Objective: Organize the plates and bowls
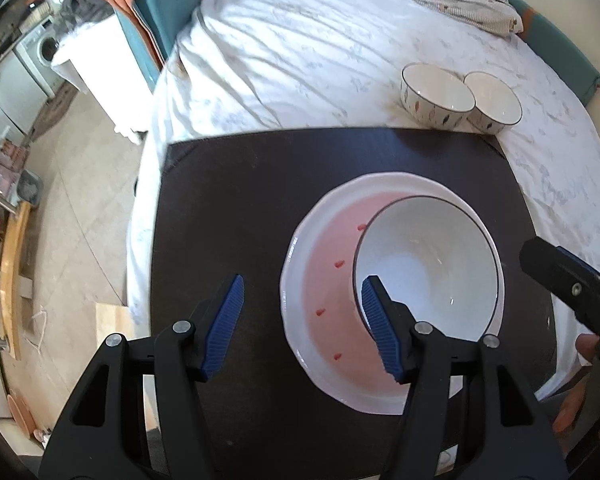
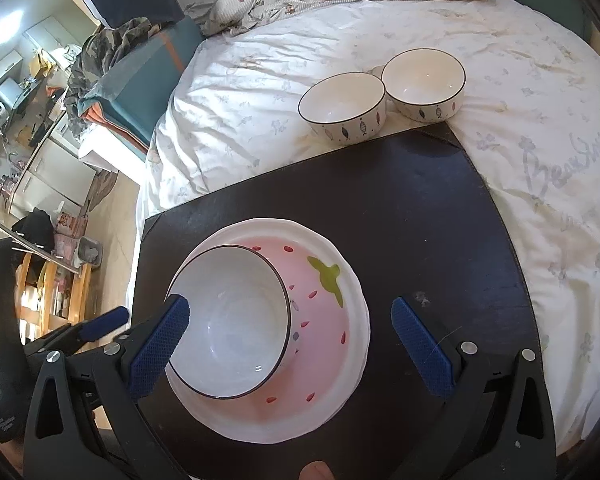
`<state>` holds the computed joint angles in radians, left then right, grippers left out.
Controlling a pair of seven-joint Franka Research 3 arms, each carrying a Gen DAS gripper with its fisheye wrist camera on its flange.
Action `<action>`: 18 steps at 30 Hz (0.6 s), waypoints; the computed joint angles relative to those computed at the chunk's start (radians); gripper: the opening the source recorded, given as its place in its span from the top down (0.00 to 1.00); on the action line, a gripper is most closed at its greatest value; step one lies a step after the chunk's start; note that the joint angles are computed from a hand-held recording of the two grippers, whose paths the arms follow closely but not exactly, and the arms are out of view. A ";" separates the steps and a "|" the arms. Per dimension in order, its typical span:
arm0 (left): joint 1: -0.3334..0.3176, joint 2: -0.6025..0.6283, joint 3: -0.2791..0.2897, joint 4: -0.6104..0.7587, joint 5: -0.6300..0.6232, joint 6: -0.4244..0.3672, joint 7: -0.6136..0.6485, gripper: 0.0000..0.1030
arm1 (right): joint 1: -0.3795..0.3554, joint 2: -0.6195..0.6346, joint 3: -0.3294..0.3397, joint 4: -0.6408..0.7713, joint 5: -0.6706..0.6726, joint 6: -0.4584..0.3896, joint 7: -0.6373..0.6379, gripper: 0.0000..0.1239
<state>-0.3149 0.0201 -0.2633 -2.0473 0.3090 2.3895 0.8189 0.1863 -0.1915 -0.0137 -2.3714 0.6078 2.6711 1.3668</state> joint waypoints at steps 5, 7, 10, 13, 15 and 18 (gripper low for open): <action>0.004 -0.021 0.003 -0.016 -0.002 0.017 -0.016 0.44 | 0.004 -0.027 -0.006 -0.023 0.014 0.022 -0.024 0.17; 0.005 -0.020 0.003 -0.010 0.033 0.012 -0.044 0.44 | 0.002 -0.037 -0.009 -0.030 0.011 0.023 -0.032 0.17; 0.004 -0.020 0.001 -0.003 0.061 0.006 -0.065 0.44 | -0.004 -0.053 -0.016 -0.041 0.005 0.032 -0.047 0.17; 0.001 -0.015 -0.002 0.010 0.056 0.011 -0.054 0.44 | -0.006 -0.071 -0.034 -0.051 0.025 0.045 -0.082 0.17; -0.003 -0.005 -0.004 0.031 0.063 0.003 -0.067 0.44 | -0.012 -0.082 -0.049 -0.054 0.041 0.052 -0.105 0.17; -0.012 0.012 -0.007 0.066 0.099 0.005 -0.112 0.44 | -0.024 -0.080 -0.071 -0.041 0.066 0.049 -0.134 0.17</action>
